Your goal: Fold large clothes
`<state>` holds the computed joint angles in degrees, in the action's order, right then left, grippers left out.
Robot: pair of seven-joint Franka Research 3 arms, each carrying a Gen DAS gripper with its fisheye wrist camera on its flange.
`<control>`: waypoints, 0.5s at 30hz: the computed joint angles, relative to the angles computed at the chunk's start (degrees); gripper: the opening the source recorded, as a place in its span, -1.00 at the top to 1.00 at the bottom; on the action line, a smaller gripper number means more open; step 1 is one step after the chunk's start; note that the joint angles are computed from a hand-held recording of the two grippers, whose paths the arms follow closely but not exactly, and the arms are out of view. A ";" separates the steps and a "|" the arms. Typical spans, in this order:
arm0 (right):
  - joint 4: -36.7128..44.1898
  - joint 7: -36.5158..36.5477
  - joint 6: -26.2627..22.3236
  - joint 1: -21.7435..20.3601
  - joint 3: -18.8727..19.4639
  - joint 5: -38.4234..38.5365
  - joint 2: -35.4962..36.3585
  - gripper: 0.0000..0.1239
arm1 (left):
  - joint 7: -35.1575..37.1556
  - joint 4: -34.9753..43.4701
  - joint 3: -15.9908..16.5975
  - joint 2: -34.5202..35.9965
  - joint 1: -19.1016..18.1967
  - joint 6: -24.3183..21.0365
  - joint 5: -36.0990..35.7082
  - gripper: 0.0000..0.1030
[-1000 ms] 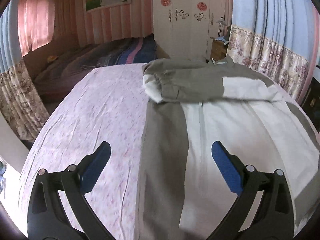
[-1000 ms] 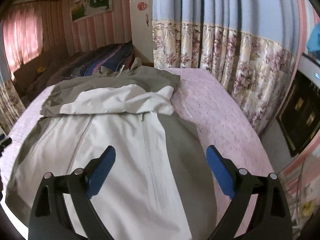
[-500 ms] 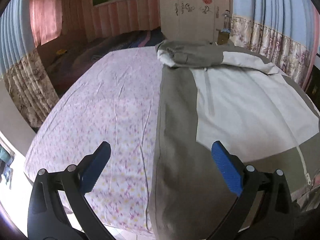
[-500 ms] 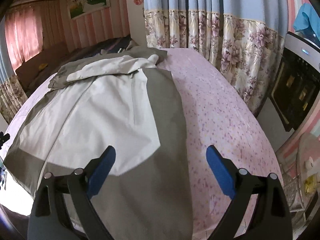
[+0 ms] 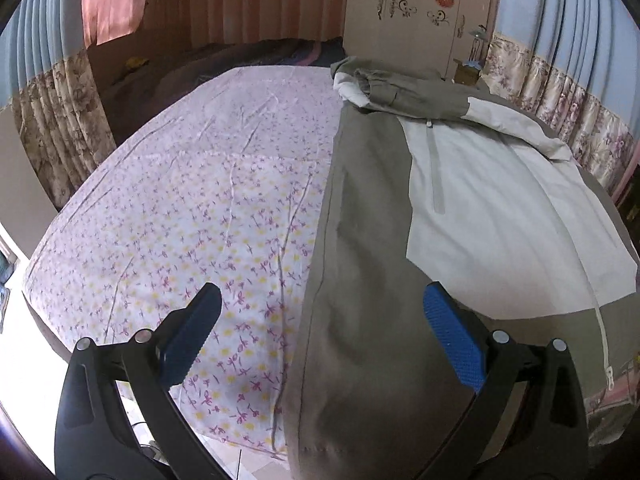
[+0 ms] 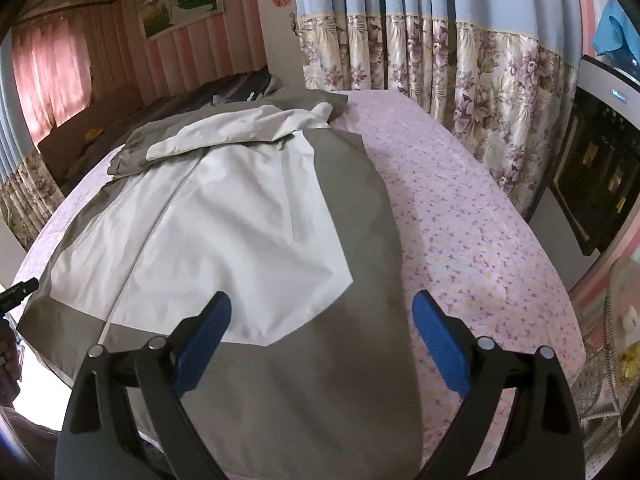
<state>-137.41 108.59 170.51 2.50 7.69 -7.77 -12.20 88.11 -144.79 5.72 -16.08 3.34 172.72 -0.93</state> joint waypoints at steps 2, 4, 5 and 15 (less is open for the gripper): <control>-0.17 -0.41 0.28 0.59 -0.42 0.93 0.19 -0.49 | 1.60 0.41 1.62 0.13 -1.82 -0.81 -2.11 -0.94; -0.27 0.63 0.11 -0.25 0.21 -0.05 0.20 -0.49 | 1.83 0.88 1.19 0.42 -1.44 -1.51 -2.32 -0.94; -0.55 1.28 0.25 -0.64 0.44 -0.56 0.02 -0.49 | 2.01 0.94 0.96 0.39 -1.33 -1.51 -2.40 -0.94; -6.15 0.37 2.39 -2.71 0.27 0.00 -4.79 -0.49 | 3.40 -2.62 0.62 -2.47 -1.68 -0.37 -2.18 -0.94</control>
